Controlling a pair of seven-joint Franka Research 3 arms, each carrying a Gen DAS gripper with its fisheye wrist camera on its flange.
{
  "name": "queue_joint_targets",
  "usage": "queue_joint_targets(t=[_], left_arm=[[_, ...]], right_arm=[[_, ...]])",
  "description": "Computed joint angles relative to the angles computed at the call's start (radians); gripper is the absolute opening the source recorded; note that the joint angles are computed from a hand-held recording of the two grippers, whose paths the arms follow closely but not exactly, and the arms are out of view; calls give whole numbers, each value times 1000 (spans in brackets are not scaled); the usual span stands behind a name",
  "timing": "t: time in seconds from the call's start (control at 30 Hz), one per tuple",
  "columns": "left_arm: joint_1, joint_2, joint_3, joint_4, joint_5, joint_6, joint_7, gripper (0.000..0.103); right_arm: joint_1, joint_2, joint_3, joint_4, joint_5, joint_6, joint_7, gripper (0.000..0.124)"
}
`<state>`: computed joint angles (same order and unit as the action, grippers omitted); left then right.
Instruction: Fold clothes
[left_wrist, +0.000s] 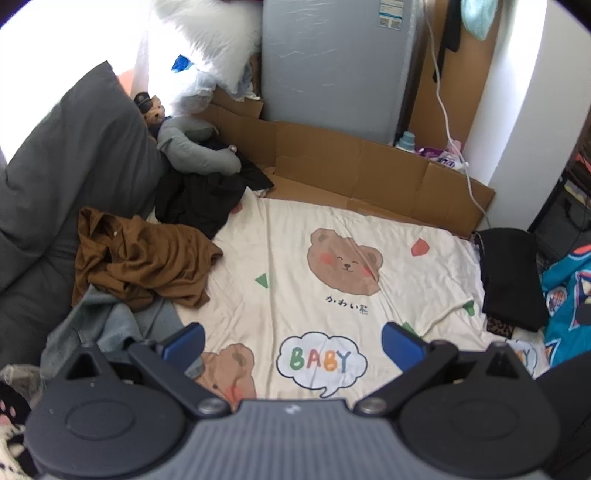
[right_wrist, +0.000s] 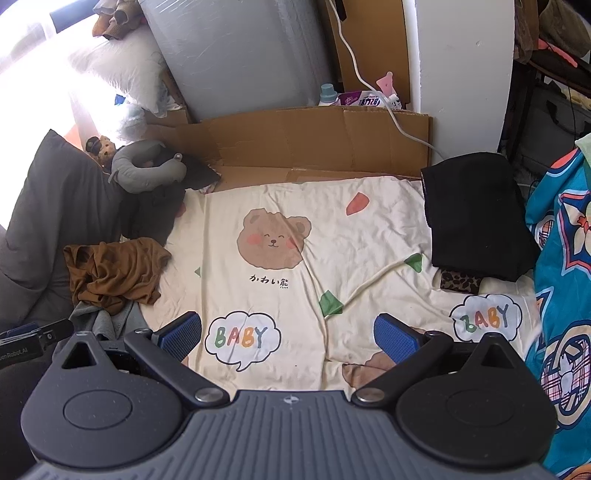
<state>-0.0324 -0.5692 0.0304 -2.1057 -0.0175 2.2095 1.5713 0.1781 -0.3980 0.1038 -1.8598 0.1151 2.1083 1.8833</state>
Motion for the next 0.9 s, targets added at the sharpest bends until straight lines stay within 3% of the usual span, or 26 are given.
queue_joint_targets(t=[0.3,0.9], left_arm=[[18,-10,-11,-18,45,33,-19,103],[0,-23,1,-45,18,50,2,103]], right_arm=[[2,-3,5,-6,-1,14,5,103],[10,15,6,12,-15,12,2,103]])
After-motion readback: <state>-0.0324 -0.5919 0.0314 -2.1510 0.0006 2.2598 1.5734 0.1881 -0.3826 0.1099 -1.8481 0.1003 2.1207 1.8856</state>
